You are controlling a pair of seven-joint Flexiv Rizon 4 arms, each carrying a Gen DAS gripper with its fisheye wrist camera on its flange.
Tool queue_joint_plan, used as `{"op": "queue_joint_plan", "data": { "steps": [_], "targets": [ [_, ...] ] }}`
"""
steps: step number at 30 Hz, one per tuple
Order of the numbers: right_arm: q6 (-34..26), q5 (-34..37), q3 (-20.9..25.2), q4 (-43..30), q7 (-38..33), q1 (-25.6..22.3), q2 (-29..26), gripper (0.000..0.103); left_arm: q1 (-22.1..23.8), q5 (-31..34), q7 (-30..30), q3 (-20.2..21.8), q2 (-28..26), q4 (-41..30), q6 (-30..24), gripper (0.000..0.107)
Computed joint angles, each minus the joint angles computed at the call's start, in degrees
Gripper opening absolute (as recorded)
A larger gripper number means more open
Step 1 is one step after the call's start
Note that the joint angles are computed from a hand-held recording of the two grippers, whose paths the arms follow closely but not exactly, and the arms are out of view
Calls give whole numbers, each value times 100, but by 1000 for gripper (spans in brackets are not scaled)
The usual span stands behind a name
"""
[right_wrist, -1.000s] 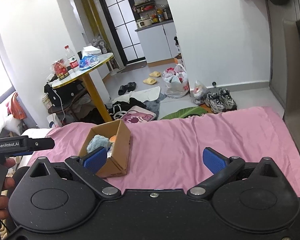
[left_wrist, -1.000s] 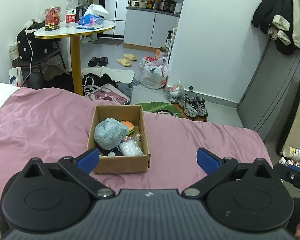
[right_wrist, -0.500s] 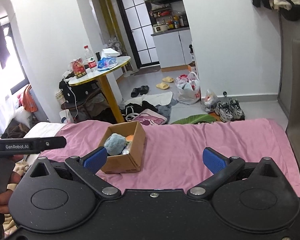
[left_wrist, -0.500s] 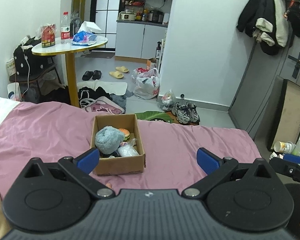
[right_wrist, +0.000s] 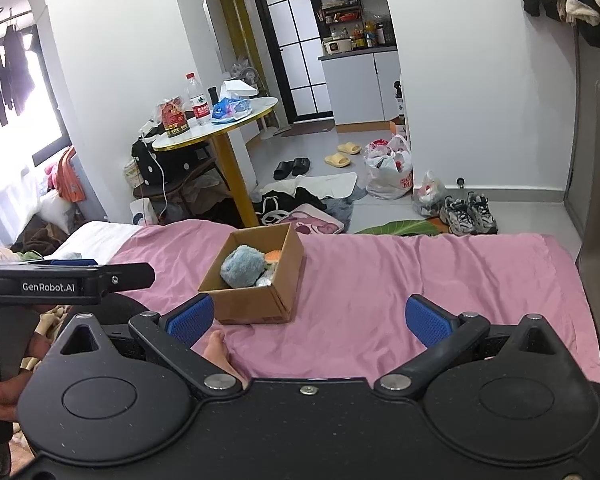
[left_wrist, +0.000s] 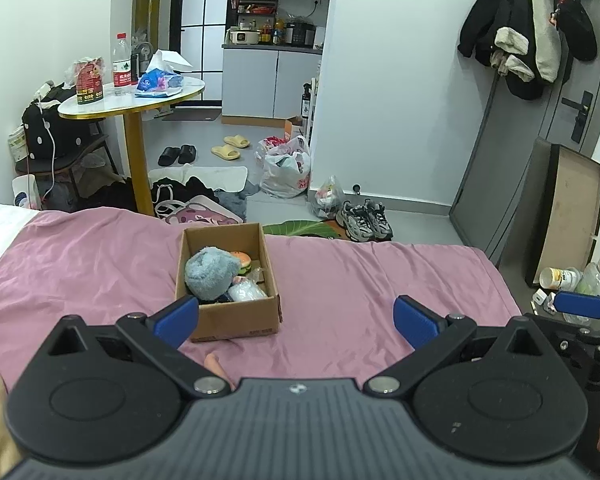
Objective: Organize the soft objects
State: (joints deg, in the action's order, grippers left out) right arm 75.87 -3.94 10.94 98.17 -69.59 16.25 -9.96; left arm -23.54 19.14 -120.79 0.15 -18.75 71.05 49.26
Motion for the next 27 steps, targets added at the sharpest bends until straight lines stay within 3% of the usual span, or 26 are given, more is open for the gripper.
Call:
{"op": "queue_joint_plan", "data": {
  "steps": [27],
  "targets": [
    [-135,-66,-3,37,164,58,50,103,-25,50,-109,-63,129,188,-116,103]
  ]
}}
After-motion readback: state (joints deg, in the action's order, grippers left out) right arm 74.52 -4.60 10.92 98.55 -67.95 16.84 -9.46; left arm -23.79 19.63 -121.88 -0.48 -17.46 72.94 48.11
